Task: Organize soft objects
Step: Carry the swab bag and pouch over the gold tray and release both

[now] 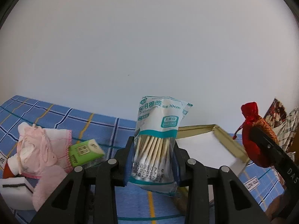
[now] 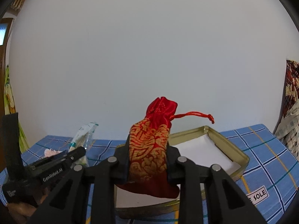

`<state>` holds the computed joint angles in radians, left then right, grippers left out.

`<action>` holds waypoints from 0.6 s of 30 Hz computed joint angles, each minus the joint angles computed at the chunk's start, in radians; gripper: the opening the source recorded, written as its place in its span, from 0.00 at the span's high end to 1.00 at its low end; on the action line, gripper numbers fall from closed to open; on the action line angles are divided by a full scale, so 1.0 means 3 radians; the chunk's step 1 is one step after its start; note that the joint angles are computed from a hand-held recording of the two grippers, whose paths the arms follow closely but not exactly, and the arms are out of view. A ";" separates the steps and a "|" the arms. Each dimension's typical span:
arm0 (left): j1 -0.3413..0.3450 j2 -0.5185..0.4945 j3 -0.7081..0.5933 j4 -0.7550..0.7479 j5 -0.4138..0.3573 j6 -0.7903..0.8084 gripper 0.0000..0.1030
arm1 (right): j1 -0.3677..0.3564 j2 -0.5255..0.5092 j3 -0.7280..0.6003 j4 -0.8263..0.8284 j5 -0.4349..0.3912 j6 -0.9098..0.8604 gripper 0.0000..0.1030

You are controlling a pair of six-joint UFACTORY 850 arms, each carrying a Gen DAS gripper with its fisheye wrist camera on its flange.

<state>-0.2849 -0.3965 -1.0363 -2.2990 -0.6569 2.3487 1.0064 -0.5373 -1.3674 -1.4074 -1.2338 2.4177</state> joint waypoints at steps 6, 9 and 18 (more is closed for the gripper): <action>-0.0084 -0.0007 0.0002 -0.0024 0.0012 0.0038 0.64 | 0.0056 -0.0053 -0.0093 0.0073 -0.0336 -0.0193 0.74; -0.0169 -0.0013 -0.0010 -0.0061 0.0049 0.0096 0.64 | 0.0072 -0.0069 -0.0117 0.0134 -0.0460 -0.0271 0.73; -0.0470 0.0001 -0.0003 -0.0465 0.0249 0.0494 0.64 | 0.0040 0.0085 0.0148 0.0352 -0.0432 -0.0201 0.74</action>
